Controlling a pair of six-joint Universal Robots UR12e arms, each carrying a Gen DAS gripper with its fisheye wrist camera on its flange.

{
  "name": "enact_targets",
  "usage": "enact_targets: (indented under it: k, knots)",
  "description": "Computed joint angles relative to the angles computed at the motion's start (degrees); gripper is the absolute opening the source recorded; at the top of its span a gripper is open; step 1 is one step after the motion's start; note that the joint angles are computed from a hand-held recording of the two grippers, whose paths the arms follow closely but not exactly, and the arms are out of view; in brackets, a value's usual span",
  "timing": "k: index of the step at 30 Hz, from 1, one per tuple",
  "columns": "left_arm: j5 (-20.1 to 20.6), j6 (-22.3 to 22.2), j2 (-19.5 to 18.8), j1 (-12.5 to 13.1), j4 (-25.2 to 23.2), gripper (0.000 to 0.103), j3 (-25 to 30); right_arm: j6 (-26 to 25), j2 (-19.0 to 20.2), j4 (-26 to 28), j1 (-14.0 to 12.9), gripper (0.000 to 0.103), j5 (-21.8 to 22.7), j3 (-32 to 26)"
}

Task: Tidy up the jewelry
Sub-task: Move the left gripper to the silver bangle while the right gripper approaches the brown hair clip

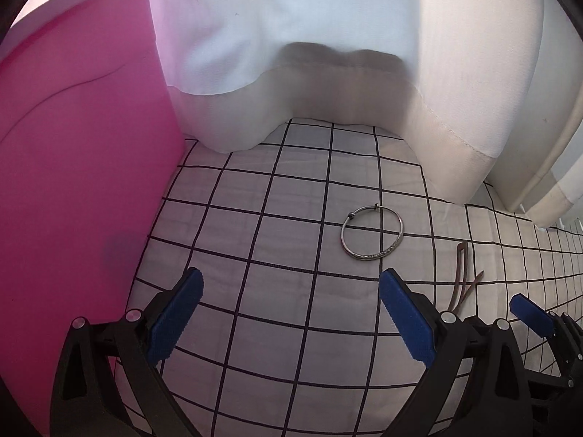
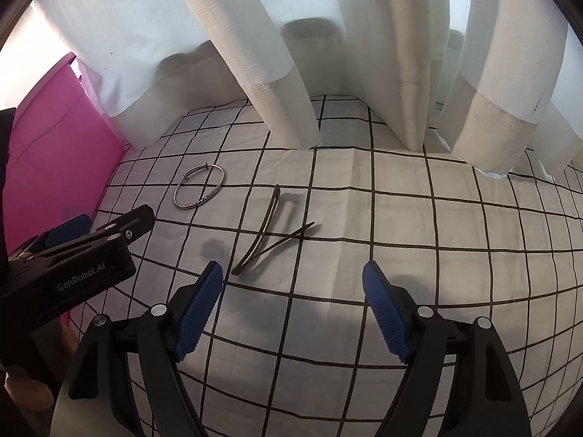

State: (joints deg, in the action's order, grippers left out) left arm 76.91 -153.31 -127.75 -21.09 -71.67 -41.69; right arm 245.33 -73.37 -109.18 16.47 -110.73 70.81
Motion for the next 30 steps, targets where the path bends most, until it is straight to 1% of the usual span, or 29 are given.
enact_targets:
  k: [3,9,17,24,30]
  knots:
    - [-0.1,0.5,-0.6,0.0,0.2,0.095,0.4,0.2,1.0,1.1,-0.1,0.076,-0.6,-1.0]
    - [-0.5,1.1,-1.2,-0.2,0.7,0.095,0.5,0.2,2.9,5.2,0.1,0.076,-3.9,-3.5]
    - [-1.4,1.5,-2.0,-0.8,1.2,0.095,1.1,0.4,3.9,9.7,0.4,0.076,-6.8,-4.9]
    - [-2.3,1.7,-2.6,-1.2,0.7,0.095,1.6,1.1,3.0,9.5,1.0,0.076,-8.5,-3.7]
    - [-2.6,2.4,-2.4,-1.5,0.9,0.095,1.1,1.4,2.2,9.3,1.5,0.076,-9.5,-2.8]
